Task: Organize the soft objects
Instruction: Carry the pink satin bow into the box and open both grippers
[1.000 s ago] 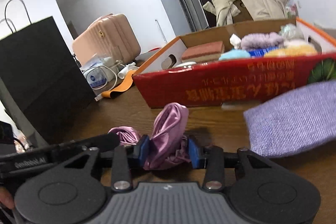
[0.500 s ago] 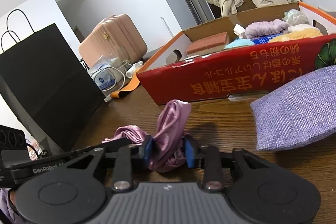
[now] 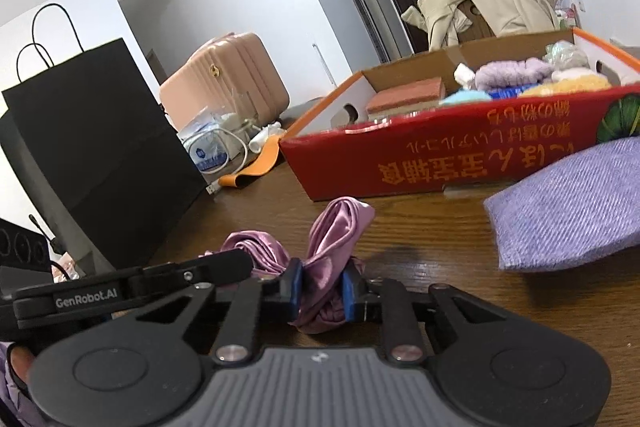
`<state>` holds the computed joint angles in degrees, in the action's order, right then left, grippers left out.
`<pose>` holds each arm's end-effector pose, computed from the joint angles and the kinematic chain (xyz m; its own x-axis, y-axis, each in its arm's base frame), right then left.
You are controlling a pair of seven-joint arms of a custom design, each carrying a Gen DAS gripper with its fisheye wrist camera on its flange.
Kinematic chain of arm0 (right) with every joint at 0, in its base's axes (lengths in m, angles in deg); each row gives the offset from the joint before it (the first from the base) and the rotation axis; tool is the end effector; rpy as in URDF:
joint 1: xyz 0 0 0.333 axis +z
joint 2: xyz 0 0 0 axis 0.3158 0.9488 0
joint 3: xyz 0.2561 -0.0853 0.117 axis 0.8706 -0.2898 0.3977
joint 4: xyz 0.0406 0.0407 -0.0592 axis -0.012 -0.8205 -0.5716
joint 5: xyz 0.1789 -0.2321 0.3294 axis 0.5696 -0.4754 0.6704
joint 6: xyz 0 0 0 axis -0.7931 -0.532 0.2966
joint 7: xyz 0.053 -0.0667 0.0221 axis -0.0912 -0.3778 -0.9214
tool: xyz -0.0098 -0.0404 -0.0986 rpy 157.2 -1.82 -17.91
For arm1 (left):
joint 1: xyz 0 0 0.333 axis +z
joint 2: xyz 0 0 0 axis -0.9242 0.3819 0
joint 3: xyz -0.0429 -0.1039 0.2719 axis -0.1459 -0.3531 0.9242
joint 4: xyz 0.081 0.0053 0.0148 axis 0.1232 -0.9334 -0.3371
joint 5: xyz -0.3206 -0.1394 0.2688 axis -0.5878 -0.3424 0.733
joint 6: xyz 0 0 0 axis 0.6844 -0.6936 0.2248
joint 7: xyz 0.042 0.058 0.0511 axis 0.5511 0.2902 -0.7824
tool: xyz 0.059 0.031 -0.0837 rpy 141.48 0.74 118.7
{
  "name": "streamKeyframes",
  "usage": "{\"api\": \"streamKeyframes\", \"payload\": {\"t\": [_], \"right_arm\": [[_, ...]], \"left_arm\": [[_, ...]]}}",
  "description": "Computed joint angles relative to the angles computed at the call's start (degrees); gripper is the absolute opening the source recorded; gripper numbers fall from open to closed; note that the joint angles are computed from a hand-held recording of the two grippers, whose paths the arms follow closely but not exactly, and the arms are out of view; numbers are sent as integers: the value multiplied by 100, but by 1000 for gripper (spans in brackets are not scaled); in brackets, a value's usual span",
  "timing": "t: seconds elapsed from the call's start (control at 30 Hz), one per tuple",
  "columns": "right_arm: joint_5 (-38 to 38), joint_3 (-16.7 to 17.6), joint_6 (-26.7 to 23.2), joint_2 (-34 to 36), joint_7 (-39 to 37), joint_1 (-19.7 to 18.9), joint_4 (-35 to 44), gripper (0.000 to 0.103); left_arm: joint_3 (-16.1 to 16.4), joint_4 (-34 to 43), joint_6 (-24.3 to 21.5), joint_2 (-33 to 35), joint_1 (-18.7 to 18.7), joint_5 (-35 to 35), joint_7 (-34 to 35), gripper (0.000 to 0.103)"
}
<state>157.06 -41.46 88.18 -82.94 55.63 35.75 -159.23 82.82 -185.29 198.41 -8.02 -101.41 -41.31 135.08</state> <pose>0.5307 0.1153 0.4543 0.5202 -0.7253 -0.4510 -0.6273 0.0340 -0.7781 0.4392 -0.1148 0.4594 -0.1441 -0.8799 0.4527 -0.5176 -0.3229 -0.7923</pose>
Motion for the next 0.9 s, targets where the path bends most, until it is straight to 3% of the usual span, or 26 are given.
{"api": "streamKeyframes", "payload": {"t": [0.13, 0.23, 0.37, 0.47, 0.53, 0.67, 0.73, 0.8, 0.83, 0.9], "right_arm": [[-104, -37, 38, -205, 45, -14, 153, 18], [-310, -106, -11, 87, 132, -58, 782, 18], [-1249, -32, -260, 1234, 1190, -318, 2183, 18], [-2134, 109, -686, 2219, 2226, -583, 3240, 18], [-2584, 191, -1072, 2764, 2827, -718, 3816, 18], [-3104, 427, -1259, 3312, 3304, -859, 4320, 18], [-3253, 567, -1255, 3408, 3374, -931, 4378, 20], [-3501, 678, -1189, 3472, 3491, -974, 4428, 24], [-3613, 731, -1113, 3498, 3562, -990, 4436, 27], [-3771, 839, -1000, 3480, 3571, -1033, 4382, 29]], "left_arm": [[217, 372, -4, -23, -299, 85, -19, 26], [1006, 1145, -170, 250, -1106, 288, 140, 26], [2316, 2613, -1275, 1037, -2545, -76, 705, 26], [2919, 3614, -2327, 1958, -3144, -751, 1248, 26], [2884, 3956, -2737, 2445, -3040, -852, 1380, 27], [2619, 4017, -2767, 2789, -2642, -579, 1284, 32], [2486, 3930, -2682, 2769, -2491, -476, 1427, 47], [2222, 3799, -2540, 2678, -2193, 426, 855, 59], [2025, 3713, -2425, 2591, -1943, 1175, 265, 68], [1603, 3585, -2148, 2443, -1400, 2516, -817, 74]]}}
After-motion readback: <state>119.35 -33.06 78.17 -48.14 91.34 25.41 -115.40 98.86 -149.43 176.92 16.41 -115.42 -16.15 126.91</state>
